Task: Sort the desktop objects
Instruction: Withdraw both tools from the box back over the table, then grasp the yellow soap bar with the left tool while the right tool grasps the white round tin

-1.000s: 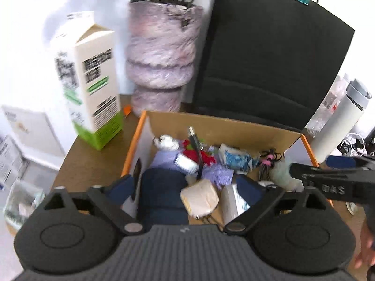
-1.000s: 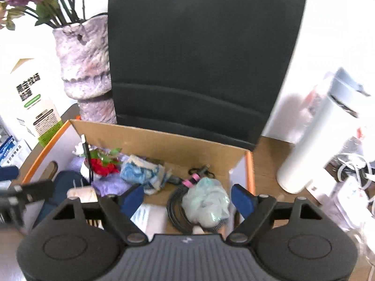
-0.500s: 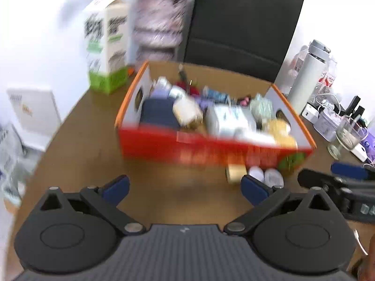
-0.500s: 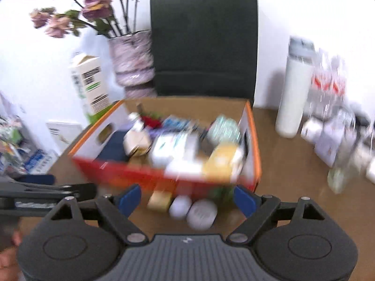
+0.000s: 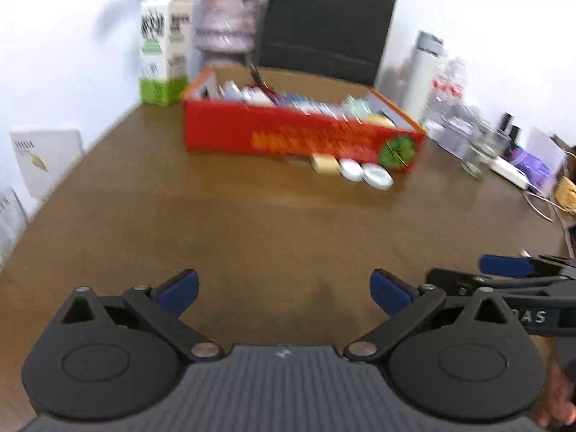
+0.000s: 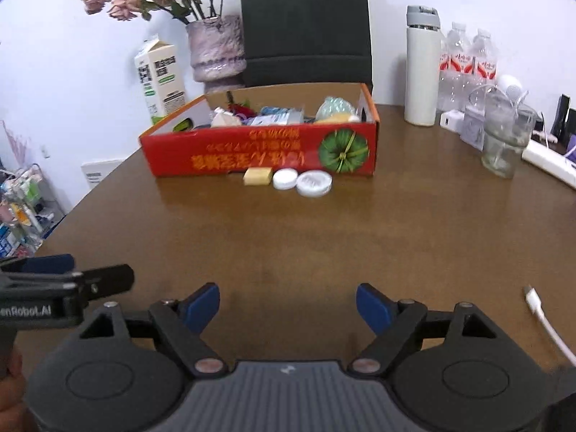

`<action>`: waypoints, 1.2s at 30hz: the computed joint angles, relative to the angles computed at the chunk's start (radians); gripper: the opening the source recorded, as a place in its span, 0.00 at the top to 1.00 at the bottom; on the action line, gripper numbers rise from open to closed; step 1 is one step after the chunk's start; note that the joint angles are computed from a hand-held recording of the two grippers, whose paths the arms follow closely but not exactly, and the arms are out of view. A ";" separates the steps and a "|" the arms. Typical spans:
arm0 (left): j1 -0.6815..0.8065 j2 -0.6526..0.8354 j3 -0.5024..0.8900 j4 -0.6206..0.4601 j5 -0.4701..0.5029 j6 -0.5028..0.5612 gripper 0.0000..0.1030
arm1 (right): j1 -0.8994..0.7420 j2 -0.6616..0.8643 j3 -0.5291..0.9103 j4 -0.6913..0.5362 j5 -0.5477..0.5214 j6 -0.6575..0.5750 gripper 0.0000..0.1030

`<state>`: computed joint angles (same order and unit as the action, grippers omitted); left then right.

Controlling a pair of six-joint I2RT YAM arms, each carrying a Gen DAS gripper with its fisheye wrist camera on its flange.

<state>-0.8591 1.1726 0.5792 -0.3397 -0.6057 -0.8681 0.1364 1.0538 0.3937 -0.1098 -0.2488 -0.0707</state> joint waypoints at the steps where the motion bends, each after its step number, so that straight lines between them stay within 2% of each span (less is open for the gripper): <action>1: 0.005 0.011 -0.007 0.020 0.033 0.013 0.00 | -0.004 -0.016 -0.012 -0.006 0.001 -0.014 0.21; 5: 0.070 0.104 0.024 0.086 0.070 0.098 0.00 | -0.021 0.033 -0.017 0.053 -0.006 -0.019 0.25; 8: 0.179 0.128 0.049 0.165 0.124 0.203 0.00 | -0.015 0.187 0.046 0.174 0.020 0.008 0.34; 13: 0.361 0.225 0.151 0.254 0.232 0.345 0.00 | 0.037 0.467 0.206 0.355 0.081 0.013 0.40; 17: 0.437 0.302 0.208 0.299 0.309 0.378 0.00 | 0.088 0.651 0.392 0.300 0.142 0.059 0.42; 20: 0.449 0.353 0.201 0.373 0.342 0.401 0.00 | 0.110 0.727 0.460 0.291 0.172 0.065 0.51; 22: 0.452 0.386 0.208 0.399 0.367 0.425 0.00 | 0.115 0.752 0.476 0.306 0.175 0.051 0.55; 24: 0.442 0.413 0.220 0.416 0.363 0.452 0.00 | 0.116 0.762 0.484 0.312 0.172 0.032 0.64; 28: 0.431 0.460 0.261 0.456 0.351 0.502 0.00 | 0.088 0.737 0.470 0.299 0.145 0.031 0.64; 31: 0.432 0.532 0.341 0.453 0.353 0.487 0.01 | 0.043 0.695 0.428 0.326 0.113 0.065 0.64; 33: 0.438 0.591 0.416 0.410 0.362 0.453 0.04 | 0.008 0.676 0.404 0.356 0.090 0.092 0.64; 36: 0.439 0.651 0.467 0.410 0.352 0.385 0.14 | -0.028 0.650 0.376 0.380 0.061 0.132 0.64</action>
<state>-0.4204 1.8233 1.0465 0.0705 -0.2541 -0.4829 0.1084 1.7033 0.7699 0.2703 -0.1879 0.0614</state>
